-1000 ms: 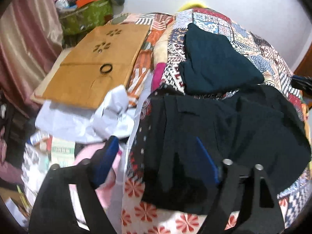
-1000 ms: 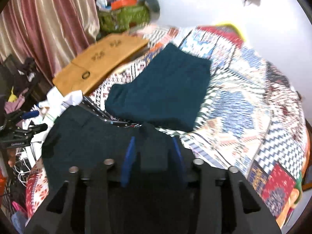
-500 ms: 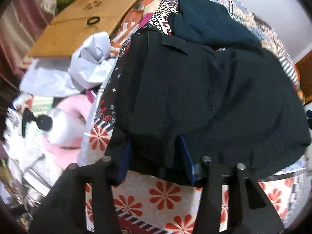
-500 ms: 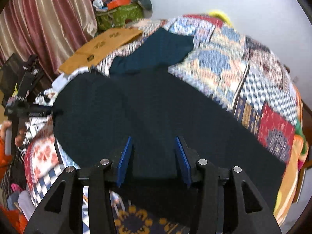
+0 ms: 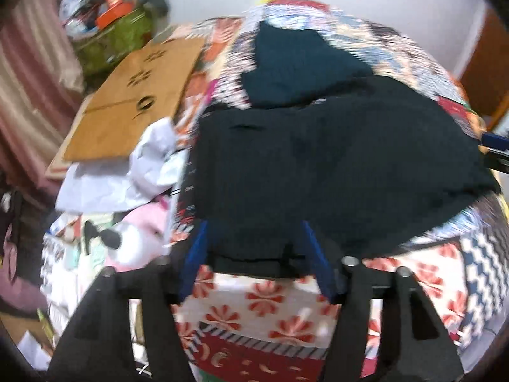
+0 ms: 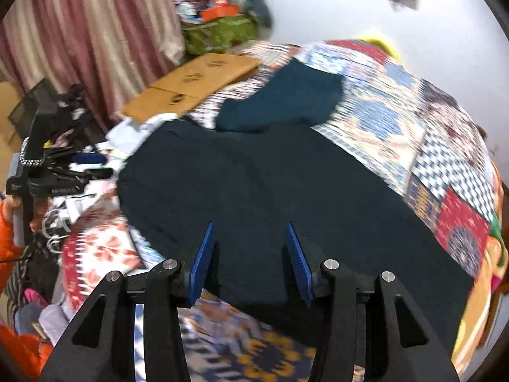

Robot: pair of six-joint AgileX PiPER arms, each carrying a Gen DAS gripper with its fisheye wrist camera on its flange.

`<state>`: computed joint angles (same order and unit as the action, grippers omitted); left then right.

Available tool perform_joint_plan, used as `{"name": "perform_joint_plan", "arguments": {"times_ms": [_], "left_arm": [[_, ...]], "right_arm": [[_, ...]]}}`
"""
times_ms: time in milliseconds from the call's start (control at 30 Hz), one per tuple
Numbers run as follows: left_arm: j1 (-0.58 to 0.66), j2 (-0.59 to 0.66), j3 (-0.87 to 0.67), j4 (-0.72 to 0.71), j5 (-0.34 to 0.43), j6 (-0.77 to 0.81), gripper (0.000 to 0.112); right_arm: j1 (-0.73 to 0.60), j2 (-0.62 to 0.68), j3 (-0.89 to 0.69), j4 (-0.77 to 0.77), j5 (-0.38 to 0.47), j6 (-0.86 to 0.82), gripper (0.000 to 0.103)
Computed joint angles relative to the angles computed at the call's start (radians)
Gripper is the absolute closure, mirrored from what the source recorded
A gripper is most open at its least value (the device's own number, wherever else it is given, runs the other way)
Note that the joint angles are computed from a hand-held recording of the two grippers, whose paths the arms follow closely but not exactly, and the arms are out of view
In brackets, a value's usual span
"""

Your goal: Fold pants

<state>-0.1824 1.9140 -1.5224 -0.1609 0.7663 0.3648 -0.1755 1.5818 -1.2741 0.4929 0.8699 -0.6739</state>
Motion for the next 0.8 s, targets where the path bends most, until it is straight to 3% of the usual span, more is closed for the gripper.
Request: {"name": "perform_joint_plan", "arguments": {"times_ms": [233,333,400,500,567,800], "left_arm": [[-0.105,0.022,0.020,-0.015,-0.016,0.074,0.049],[-0.133,0.041,0.024,-0.002,-0.063,0.084,0.052],[-0.123,0.074,-0.012,-0.055,-0.046,0.139,0.073],[-0.122,0.088,-0.032,-0.098,-0.027,0.168,0.094],[-0.140,0.077,-0.016,-0.020,-0.063,0.094,0.111],[-0.088,0.019,0.015,-0.105,-0.041,0.144,0.111]], "right_arm": [[0.166,0.090,-0.034,-0.074,-0.024,-0.006,0.059],[0.202,0.130,-0.052,-0.104,-0.043,-0.007,0.059],[0.209,0.150,-0.068,-0.099,-0.032,-0.019,0.060],[0.216,0.152,-0.068,-0.077,-0.034,-0.060,0.081],[0.218,0.149,-0.072,-0.066,-0.030,-0.048,0.088],[0.173,0.145,-0.089,0.038,0.051,-0.061,0.098]]}}
